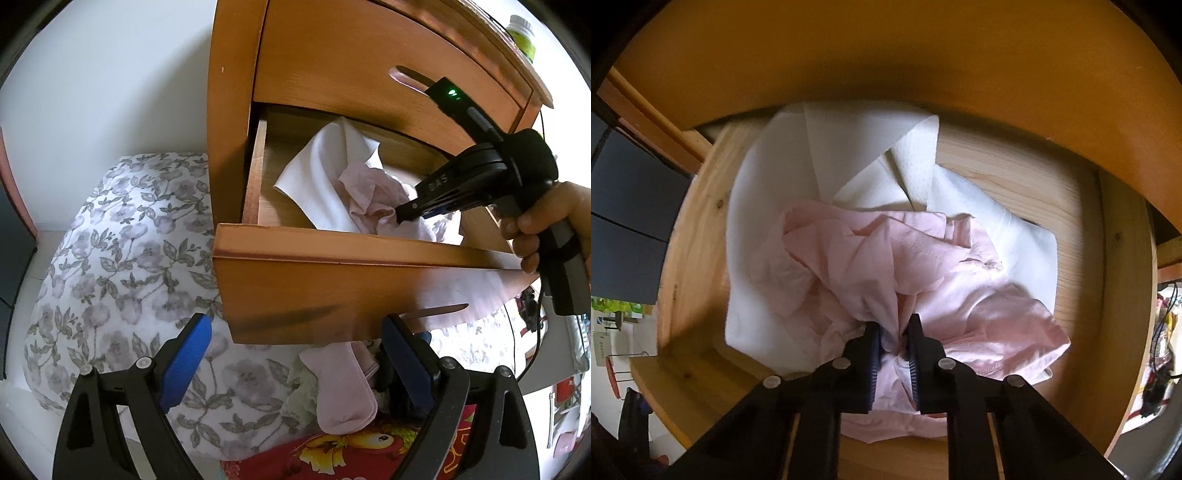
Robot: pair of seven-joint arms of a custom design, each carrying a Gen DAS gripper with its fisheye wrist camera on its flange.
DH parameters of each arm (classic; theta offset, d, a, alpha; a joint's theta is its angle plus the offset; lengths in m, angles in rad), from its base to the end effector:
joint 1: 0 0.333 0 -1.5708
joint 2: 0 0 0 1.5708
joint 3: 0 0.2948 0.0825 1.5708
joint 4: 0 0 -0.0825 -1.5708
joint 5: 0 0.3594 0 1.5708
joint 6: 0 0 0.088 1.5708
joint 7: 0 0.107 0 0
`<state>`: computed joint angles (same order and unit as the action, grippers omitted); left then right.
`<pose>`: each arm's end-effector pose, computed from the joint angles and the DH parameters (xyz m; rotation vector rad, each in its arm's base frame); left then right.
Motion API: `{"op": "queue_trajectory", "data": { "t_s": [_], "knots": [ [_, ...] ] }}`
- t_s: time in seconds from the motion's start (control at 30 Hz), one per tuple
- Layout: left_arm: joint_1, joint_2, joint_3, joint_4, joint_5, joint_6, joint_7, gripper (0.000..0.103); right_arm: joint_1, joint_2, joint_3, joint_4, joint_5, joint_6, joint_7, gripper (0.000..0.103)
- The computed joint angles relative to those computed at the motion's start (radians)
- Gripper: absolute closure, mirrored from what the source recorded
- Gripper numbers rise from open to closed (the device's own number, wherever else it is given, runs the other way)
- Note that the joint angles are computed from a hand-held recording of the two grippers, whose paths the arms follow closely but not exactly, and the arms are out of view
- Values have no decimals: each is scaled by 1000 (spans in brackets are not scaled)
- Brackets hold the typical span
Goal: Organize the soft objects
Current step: 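Close the right gripper on the pink shirt, then lift the pink shirt up out of the drawer with the right gripper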
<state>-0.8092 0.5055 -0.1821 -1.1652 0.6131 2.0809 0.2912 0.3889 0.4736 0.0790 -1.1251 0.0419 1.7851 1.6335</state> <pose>0.4377 -0.5529 0.5449 -2.0373 1.7706 -0.7741 0.6072 0.2959 0.5423 -2.4409 1.6391 -0.0395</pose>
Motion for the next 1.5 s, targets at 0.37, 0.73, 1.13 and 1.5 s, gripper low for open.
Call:
{"op": "queue_trajectory", "data": {
  "t_s": [0.37, 0.73, 1.13, 1.5],
  "knots": [
    [-25, 21, 3, 68, -7, -75, 9, 10, -50, -224, 11, -237, 74, 131, -40, 89],
    [-67, 37, 12, 141, 17, -141, 22, 10, -71, -399, 15, -376, 156, 251, -82, 89],
    [-132, 86, 35, 268, 46, -232, 42, 10, -69, -603, 9, -539, 150, 323, -127, 89],
    [-211, 209, 94, 504, 32, -341, 92, 10, -71, -720, -3, -655, 144, 355, -168, 89]
  ]
}}
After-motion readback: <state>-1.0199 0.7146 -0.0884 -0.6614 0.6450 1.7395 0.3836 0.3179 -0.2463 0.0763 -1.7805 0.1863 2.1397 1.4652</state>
